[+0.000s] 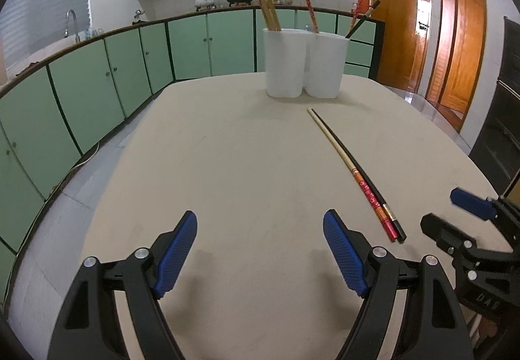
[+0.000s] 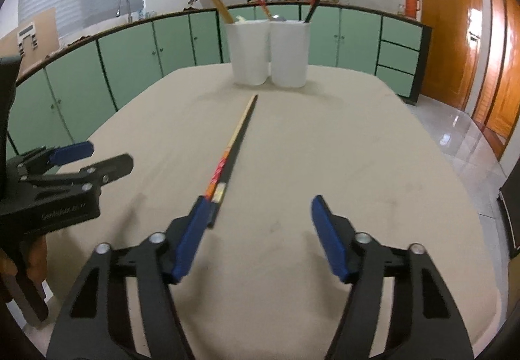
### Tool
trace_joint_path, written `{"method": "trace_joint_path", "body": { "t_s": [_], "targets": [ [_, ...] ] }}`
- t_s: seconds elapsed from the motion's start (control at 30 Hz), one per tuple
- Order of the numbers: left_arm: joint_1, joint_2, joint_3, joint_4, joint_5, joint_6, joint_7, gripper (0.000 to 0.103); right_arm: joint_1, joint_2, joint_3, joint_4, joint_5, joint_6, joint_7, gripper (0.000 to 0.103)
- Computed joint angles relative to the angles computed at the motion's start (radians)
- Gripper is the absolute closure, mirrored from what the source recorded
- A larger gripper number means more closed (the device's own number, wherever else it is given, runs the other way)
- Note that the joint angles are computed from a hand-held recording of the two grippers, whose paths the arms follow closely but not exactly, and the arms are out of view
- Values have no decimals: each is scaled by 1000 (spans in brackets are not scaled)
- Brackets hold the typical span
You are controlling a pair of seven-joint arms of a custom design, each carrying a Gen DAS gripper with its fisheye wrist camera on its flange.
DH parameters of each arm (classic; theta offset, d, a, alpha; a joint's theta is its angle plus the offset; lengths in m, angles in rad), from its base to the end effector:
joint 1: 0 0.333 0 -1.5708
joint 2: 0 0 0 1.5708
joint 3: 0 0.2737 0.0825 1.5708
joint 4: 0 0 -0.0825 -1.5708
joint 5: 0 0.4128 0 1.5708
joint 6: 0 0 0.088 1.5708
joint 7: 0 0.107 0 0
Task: Organize utensils
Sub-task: 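Withdraw both open tools toward the last chopsticks on the table, then move the right tool onto the black chopstick while the left tool approaches the red one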
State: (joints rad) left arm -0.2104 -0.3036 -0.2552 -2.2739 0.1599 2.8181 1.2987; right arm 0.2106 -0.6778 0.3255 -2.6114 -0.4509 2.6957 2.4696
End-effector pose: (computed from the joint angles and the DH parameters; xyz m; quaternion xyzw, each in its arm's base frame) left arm 0.4838 -0.2611 0.5227 -0.5238 0.7451 -0.3317 0.2458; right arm 0.3792 0.2443 0.4909 -0.6377 0.6466 -0.2860 0.3058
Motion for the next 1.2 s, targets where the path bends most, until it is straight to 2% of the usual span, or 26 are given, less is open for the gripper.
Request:
{"method": "trace_joint_path", "body": {
  "t_s": [0.03, 0.1, 0.27, 0.37, 0.57, 0.67, 0.83, 1.07, 1.17, 1.2],
  "targets": [
    [0, -2, 1, -4, -1, 1, 0, 25, 10, 2, -8, -2, 7, 2, -9, 48],
    [0, -2, 3, -4, -3, 0, 2, 25, 38, 15, -30, 1, 31, 8, -42, 60],
    [-4, -2, 9, -8, -15, 2, 11, 25, 59, 47, -35, 20, 57, -1, -89, 70],
    [-6, 3, 8, -5, -19, 2, 16, 25, 59, 66, -31, 35, 58, -14, -101, 78],
    [-8, 11, 9, 3, -27, 2, 22, 25, 49, 67, -28, 32, 44, -11, -90, 87],
    [-8, 12, 10, 3, -30, 4, 23, 25, 38, 55, -36, 24, 46, -14, -79, 88],
    [-6, 16, 6, 6, -27, 7, 18, 25, 58, 26, -73, -15, 94, 28, -103, 83],
    [-9, 19, 4, 9, -25, 6, 13, 25, 34, 35, -46, -16, 93, 51, -124, 82],
    [-14, 21, 4, 13, -29, 6, 17, 25, 17, 46, -30, -9, 78, 58, -116, 86],
    [-16, 21, 4, 14, -29, 6, 19, 25, 16, 50, -31, -7, 77, 62, -115, 92]
  ]
}}
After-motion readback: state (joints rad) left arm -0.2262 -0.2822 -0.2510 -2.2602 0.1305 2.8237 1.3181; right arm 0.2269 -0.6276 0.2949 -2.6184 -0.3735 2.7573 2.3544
